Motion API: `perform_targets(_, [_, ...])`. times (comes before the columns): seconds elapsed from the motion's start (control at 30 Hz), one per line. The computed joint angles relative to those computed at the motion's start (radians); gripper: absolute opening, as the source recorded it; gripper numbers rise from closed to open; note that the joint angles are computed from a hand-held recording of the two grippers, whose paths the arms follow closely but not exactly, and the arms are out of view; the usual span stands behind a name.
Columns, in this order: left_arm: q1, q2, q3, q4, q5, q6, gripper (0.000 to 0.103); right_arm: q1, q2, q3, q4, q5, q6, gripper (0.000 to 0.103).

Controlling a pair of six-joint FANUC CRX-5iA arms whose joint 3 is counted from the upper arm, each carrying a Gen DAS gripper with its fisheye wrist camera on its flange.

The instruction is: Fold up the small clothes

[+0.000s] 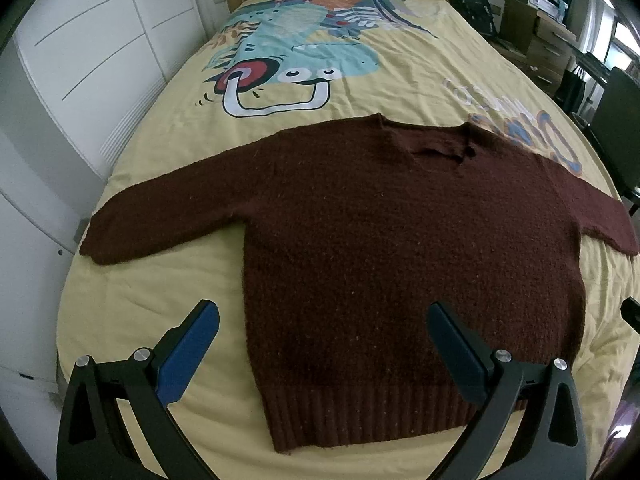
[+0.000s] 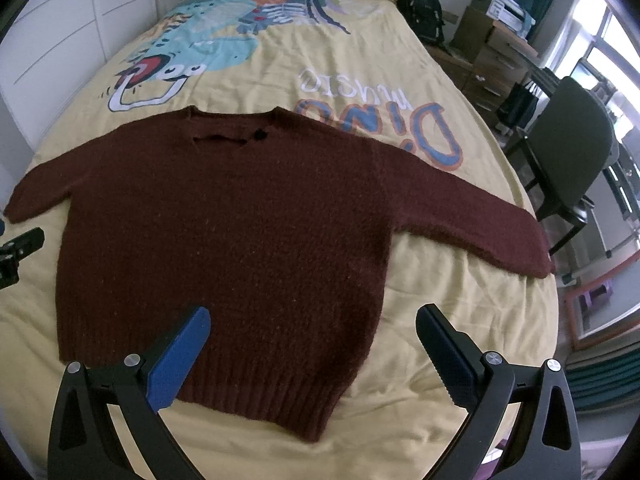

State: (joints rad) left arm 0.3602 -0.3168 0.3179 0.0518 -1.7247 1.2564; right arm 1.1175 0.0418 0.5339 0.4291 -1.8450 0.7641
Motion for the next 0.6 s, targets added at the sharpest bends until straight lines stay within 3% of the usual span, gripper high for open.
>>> perform_targets(0.43, [-0.048, 0.039, 0.062, -0.067, -0.059, -0.001, 0.102, -0.014, -0.005, -0.007, 0.002, 0.01, 0.001, 0.103])
perform_targets(0.6, [-0.037, 0.036, 0.019, -0.005, 0.032, 0.004, 0.102, -0.049, -0.026, -0.057, 0.035, 0.062, 0.009, 0.103])
